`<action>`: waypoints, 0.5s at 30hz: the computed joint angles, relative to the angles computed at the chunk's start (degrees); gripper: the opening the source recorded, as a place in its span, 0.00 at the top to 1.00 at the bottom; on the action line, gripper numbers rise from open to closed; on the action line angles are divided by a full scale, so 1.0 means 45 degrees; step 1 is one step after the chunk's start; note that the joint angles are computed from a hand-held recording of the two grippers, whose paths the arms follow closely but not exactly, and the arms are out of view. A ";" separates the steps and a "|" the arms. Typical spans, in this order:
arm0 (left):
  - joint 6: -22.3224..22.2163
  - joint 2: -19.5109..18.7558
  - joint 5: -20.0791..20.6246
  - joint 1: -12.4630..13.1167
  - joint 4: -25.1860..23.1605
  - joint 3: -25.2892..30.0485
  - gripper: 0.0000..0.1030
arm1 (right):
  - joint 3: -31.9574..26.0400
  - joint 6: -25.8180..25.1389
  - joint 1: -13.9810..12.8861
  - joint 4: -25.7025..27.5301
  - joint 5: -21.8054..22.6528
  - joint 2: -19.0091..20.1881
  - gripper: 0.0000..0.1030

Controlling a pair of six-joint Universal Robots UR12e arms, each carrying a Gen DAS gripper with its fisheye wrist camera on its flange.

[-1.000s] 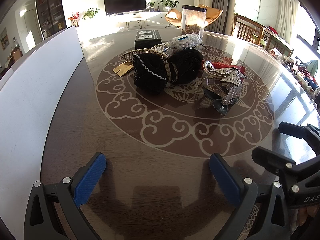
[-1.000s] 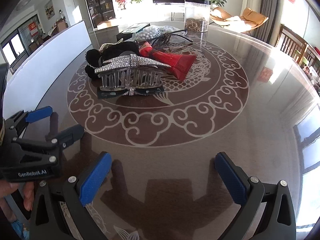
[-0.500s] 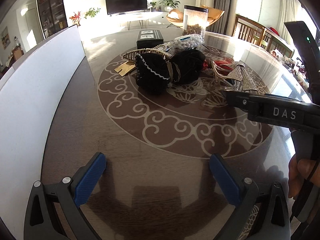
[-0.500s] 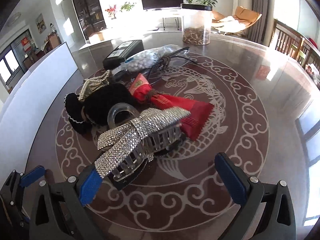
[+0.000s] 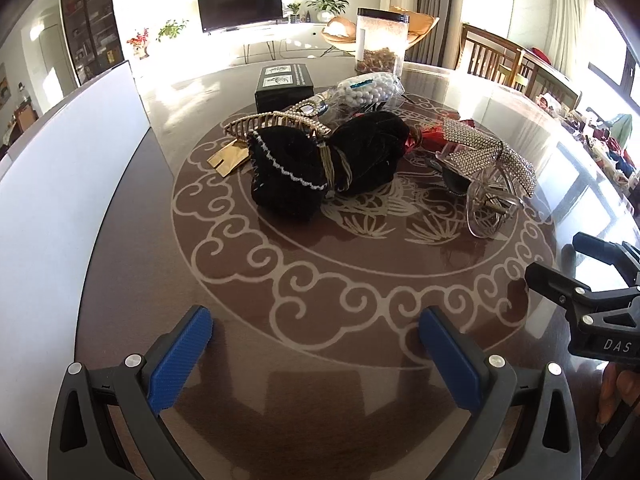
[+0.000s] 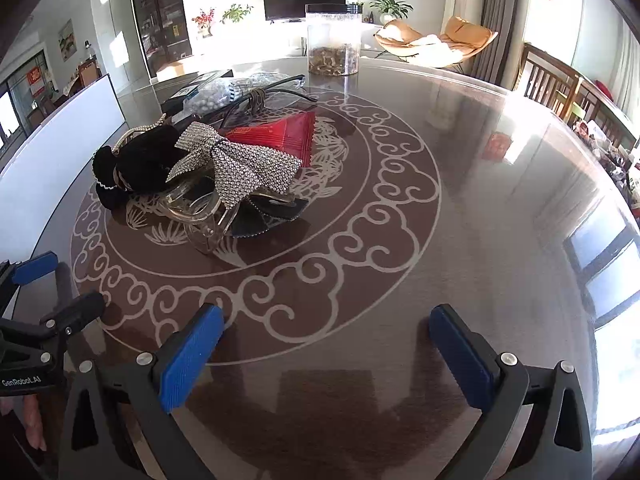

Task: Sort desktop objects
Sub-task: 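Move the left gripper toward the black velvet pouch and gold hair clip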

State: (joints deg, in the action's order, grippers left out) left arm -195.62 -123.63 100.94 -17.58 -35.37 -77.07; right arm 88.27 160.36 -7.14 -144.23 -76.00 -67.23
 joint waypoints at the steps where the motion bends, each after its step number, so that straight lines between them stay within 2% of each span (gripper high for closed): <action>1: 0.0240 -0.0179 -0.0150 0.0081 -0.0071 0.0286 0.00 | 0.0043 0.0035 -0.0025 -0.0018 0.0069 -0.0026 0.00; 7: 0.0375 -0.0888 -0.0224 0.0347 -0.0554 0.1484 0.00 | 0.0047 -0.0007 0.0004 -0.0049 -0.0194 -0.0029 0.00; 15: 0.1236 -0.1405 -0.0802 0.0457 -0.0776 0.2340 0.00 | 0.0030 0.0056 0.0030 -0.0070 -0.0257 -0.0021 0.00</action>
State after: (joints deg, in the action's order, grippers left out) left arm -190.06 -129.95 97.33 -15.52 -38.86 -66.54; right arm 88.41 160.61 -7.01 -144.55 -77.16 -67.32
